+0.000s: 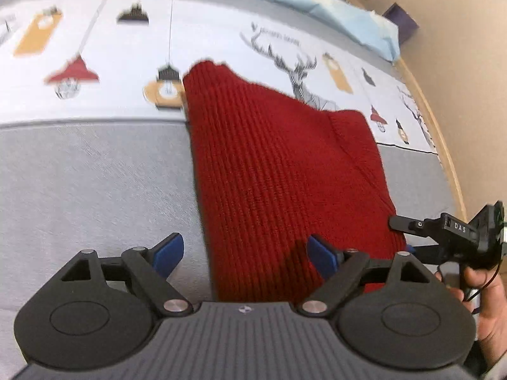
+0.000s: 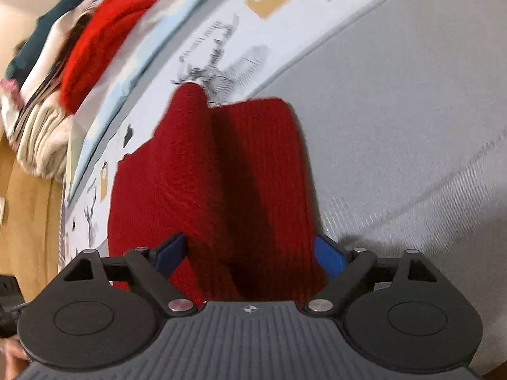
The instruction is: Fold small clothes
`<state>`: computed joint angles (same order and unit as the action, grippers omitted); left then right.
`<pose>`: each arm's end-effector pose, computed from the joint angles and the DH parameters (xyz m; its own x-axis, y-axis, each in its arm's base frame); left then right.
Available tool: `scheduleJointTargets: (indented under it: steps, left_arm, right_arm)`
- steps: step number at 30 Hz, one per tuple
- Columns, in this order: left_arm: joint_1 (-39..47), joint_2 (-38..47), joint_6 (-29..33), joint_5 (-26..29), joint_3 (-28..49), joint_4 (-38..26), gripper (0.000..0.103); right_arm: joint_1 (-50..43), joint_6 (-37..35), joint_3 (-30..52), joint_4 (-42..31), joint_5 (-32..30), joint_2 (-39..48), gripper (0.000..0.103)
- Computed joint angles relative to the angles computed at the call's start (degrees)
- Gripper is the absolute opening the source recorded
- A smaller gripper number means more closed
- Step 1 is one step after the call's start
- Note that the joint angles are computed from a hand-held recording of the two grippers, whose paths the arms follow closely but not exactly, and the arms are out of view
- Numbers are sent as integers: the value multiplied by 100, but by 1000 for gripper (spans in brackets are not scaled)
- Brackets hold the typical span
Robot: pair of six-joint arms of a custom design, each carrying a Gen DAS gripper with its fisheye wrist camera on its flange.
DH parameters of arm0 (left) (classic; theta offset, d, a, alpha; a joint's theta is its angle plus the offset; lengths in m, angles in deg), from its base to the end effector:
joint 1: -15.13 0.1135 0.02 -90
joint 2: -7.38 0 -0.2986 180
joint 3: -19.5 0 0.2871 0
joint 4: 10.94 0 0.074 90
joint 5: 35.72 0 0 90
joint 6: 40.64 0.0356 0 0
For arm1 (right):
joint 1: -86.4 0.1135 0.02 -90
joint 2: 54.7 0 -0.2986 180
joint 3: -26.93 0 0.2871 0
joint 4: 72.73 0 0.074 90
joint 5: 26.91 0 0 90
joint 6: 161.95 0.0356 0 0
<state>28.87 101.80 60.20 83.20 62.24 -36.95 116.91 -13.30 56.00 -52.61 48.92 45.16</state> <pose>0.2406 0.0411 0.0832 -0.9524 -0.0634 -0.2983 0.0727 0.9028 -0.4239 0.1975 0.1265 0.0526 -0.8812 0.4418 -0.1680 0.2435 0.7290 0.6398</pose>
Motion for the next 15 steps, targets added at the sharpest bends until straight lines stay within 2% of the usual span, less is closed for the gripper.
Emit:
scheduleJointTargets:
  steps: [1, 3, 9, 15]
  left_arm:
    - [-55, 257, -79, 17, 155, -54, 90]
    - [-45, 858, -355, 207, 446, 2, 102]
    - [-116, 1971, -1060, 731, 820, 594, 103]
    - [-295, 2361, -1480, 940, 915, 1163, 103]
  right_arm:
    - [-52, 89, -5, 125, -87, 114, 92]
    - [-89, 150, 47, 268, -169, 309, 93]
    - [43, 98, 404, 326, -209, 815, 99]
    - [119, 239, 728, 273, -215, 1105, 100]
